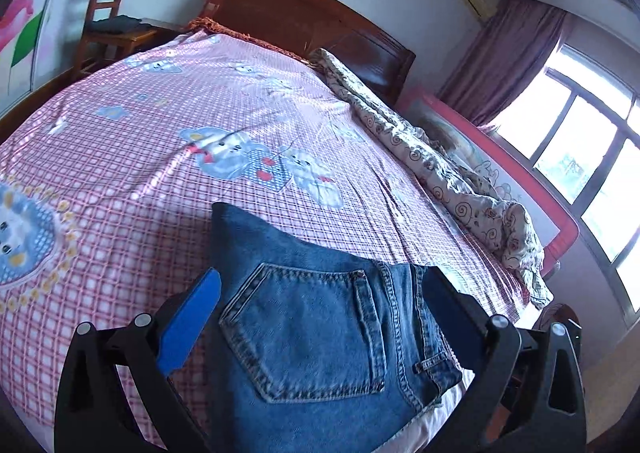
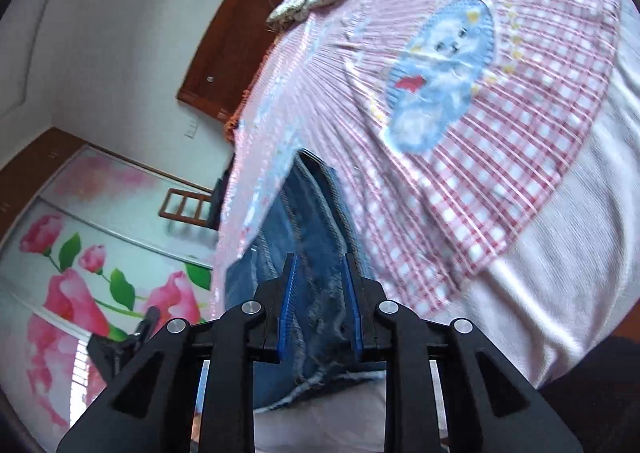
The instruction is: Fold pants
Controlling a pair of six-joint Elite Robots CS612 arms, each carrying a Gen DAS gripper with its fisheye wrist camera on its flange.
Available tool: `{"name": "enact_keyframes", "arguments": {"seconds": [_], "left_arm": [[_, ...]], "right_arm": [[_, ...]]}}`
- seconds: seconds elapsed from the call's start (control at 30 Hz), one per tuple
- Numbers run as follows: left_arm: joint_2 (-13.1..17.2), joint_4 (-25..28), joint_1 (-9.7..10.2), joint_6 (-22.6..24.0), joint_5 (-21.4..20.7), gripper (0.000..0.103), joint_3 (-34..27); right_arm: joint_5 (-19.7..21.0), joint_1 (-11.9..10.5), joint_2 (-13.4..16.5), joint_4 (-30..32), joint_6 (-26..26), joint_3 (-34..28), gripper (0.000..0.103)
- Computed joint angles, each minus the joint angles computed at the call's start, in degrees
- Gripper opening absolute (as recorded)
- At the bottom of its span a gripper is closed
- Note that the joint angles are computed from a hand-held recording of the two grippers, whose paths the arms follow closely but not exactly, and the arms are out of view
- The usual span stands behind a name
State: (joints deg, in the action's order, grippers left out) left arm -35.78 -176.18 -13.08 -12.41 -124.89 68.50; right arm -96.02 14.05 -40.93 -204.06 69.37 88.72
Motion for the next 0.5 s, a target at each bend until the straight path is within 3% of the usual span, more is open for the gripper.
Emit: {"name": "enact_keyframes", "arguments": {"seconds": [0.1,0.17,0.27,0.4,0.43,0.5], "left_arm": [[1.61,7.49,-0.94,2.68,0.72,0.101,-4.14],[2.22,14.05,-1.85,5.63,5.4,0.101,-6.4],[3.63,19.45,-2.11,5.59,8.36,0.101,-9.23],[4.93,23.93,-2.28,6.25,9.63,0.101,-11.46],[5.12,24.0,-2.33,6.06,9.76,0.101,-11.58],[5.16,23.29,-2.62,6.06,10.97,0.101,-11.3]], "right_arm": [[4.8,-1.17,1.55,-0.78,-2.47,-4.23,0.021],[8.2,-1.93,3.44,0.7,-4.27,-8.71,0.021],[11.46,-2.81,6.65,3.65,-4.59,-15.25,0.021],[13.76,-4.15,10.18,9.56,2.16,-19.83,0.021],[14.16,-4.49,11.2,8.09,4.18,-20.14,0.001],[14.72,-4.83,12.25,5.1,8.8,-19.7,0.0]]}}
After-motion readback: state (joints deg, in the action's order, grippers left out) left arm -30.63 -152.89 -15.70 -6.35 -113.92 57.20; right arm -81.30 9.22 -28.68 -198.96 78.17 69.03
